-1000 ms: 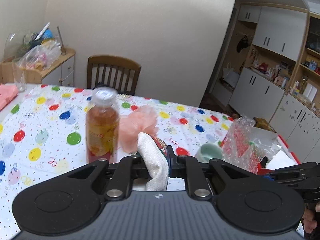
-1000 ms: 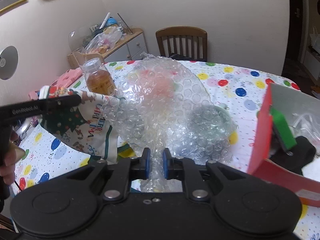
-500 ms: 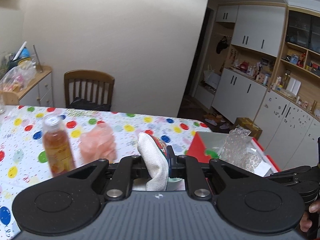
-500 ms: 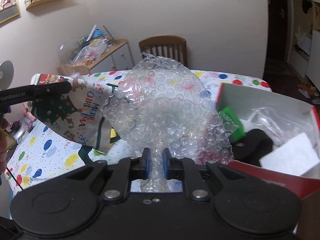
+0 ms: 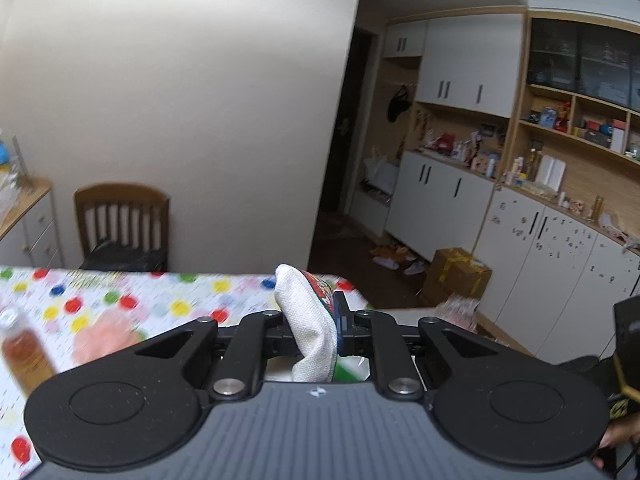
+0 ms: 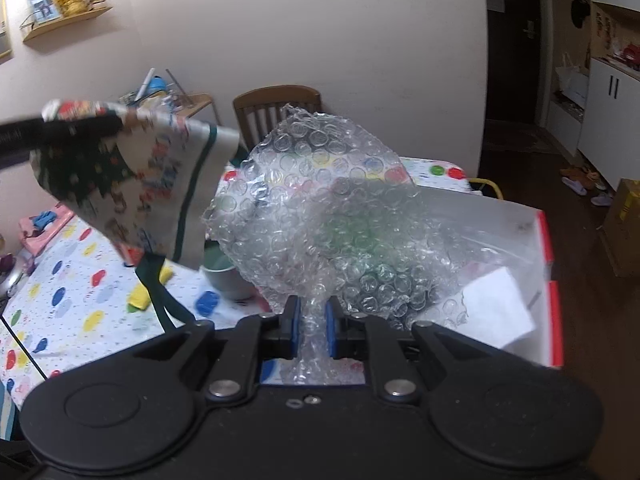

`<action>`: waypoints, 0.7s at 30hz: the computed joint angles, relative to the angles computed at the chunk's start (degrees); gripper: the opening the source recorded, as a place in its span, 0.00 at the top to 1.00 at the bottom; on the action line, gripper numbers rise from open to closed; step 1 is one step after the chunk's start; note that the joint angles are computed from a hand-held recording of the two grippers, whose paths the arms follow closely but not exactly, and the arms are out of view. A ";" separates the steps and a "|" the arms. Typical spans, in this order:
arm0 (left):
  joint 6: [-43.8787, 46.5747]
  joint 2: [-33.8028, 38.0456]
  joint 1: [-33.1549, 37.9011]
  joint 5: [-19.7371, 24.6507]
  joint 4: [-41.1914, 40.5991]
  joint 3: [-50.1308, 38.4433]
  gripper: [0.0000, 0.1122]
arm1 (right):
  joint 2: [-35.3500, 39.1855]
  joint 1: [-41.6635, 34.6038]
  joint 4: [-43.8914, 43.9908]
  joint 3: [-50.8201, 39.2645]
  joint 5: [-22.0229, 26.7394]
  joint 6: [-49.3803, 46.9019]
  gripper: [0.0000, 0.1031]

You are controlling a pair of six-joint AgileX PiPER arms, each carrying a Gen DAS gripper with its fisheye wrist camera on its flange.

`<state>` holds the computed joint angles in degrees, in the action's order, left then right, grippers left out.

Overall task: Organize soft objects
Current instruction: 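Carry the bubble wrap to the red box with the right tool while the left tool carries the bag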

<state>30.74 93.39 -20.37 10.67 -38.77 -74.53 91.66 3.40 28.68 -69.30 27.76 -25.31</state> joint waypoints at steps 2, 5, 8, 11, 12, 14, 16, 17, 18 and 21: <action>-7.07 1.26 -2.27 -0.59 7.11 -2.91 0.88 | 0.20 -2.02 1.95 -0.01 0.46 -2.85 0.89; -14.42 3.48 -4.95 -0.65 14.32 -7.65 0.88 | 0.87 -4.99 4.64 -0.62 1.24 -6.94 0.89; -22.32 6.28 -7.65 -0.70 22.46 -12.84 0.88 | 1.92 -7.06 5.86 -1.80 1.76 -9.22 0.89; -31.16 9.43 -10.01 -0.60 31.66 -17.66 0.88 | 3.02 -10.01 7.63 -3.45 3.41 -12.31 0.89; -33.62 10.66 -10.76 -0.40 34.19 -19.45 0.88 | 3.32 -10.57 7.84 -3.80 3.55 -12.89 0.89; -36.54 12.68 -11.95 -0.20 37.06 -22.36 0.88 | 4.12 -11.88 8.68 -4.54 3.95 -14.17 0.89; -37.69 14.82 -12.85 -0.07 38.21 -25.42 0.88 | 4.90 -12.70 9.29 -5.18 4.27 -14.99 0.89; -39.92 15.98 -13.30 0.02 40.53 -27.02 0.88 | 5.20 -13.08 9.53 -5.34 4.37 -15.44 0.89; -42.56 17.16 -13.74 0.22 43.20 -28.58 0.88 | 5.41 -13.30 9.78 -5.32 4.38 -15.83 0.89; -50.79 20.87 -14.87 1.50 51.83 -33.24 0.88 | 7.09 -13.46 9.23 -6.85 4.72 -15.28 0.89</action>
